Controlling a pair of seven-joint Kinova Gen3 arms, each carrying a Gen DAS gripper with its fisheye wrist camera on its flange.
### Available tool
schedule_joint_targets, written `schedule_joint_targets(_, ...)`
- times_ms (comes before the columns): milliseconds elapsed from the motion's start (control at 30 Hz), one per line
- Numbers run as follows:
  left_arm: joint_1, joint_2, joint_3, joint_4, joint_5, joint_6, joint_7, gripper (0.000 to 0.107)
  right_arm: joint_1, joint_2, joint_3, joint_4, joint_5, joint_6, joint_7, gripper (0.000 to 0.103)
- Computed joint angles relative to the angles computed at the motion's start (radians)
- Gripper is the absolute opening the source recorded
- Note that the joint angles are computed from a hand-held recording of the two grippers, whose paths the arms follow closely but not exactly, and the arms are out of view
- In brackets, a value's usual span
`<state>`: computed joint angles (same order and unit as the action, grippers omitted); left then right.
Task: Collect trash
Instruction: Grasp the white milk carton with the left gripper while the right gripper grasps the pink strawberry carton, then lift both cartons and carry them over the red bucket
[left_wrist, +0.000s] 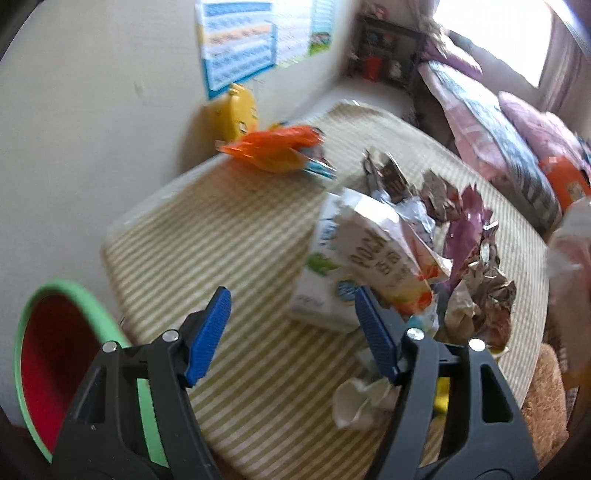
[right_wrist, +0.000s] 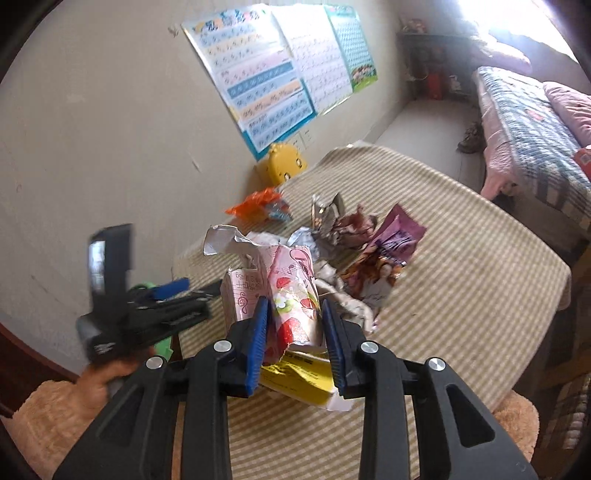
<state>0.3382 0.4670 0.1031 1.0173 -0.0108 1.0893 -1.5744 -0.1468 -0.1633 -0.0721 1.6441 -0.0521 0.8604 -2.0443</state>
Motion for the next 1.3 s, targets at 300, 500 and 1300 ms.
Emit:
schedule_joint_targets(300,0.082,0.159,-0.015,-0.207,-0.066,0.155,-0.055,0.073,0.018,-0.016,0.037,0.036,-0.065,-0.016,0.018,0.029)
schedule_joint_targets(500,0.094,0.204,-0.035,-0.260,-0.074,0.201,-0.053,0.055,0.031,-0.023,0.037,0.044,-0.070,-0.017,0.013,0.029)
schedule_joint_targets(1300,0.049,0.106,-0.026,-0.102,-0.069,0.152,0.012,0.050,0.028,-0.015,0.038,0.045,-0.102,-0.016,0.033,0.029)
